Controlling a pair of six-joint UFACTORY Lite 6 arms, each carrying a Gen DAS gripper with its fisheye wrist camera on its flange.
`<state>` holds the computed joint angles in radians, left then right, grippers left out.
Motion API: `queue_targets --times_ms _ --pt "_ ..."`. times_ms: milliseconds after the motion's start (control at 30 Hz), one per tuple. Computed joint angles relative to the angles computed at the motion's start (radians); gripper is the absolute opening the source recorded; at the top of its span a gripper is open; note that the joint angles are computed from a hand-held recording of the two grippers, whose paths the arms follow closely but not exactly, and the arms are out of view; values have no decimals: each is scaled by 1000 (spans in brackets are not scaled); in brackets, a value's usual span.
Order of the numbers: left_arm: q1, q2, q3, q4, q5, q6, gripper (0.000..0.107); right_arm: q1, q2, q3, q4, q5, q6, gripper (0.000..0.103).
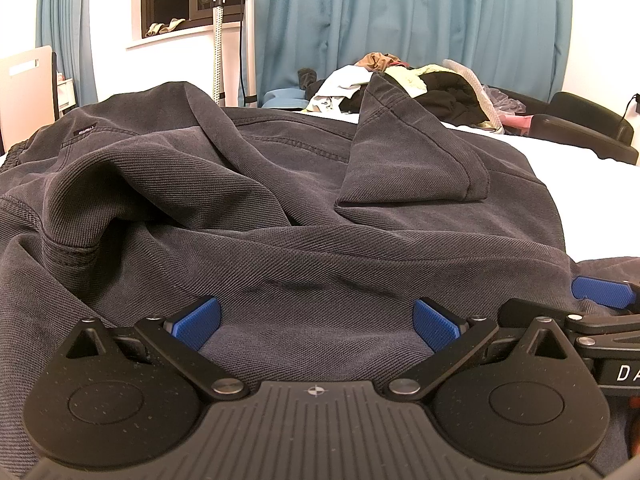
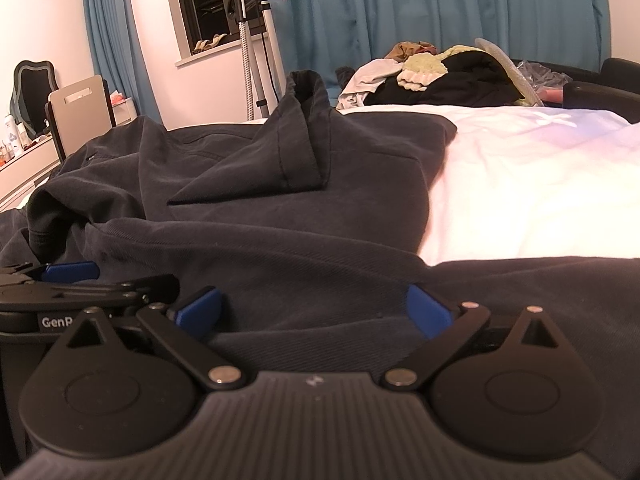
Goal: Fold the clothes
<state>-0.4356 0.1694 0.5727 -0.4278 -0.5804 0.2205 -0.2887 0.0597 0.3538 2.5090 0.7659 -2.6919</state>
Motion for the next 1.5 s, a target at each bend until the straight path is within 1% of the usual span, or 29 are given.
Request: queue_targets --times_ms 600,967,1267,1433,1500 --pt "2 1 1 4 0 -2 103 5 7 10 -2 -8 -6 103" --pt "9 -3 -9 24 -6 -19 103 39 -31 8 51 -60 -30 103" --pt "11 -2 -9 25 -6 -17 103 2 17 25 2 -14 7 103" --pt "0 4 1 6 -4 -6 103 -15 19 24 -29 3 31 103" --pt "-1 4 2 3 -4 -4 103 -7 16 24 -16 -6 21 103"
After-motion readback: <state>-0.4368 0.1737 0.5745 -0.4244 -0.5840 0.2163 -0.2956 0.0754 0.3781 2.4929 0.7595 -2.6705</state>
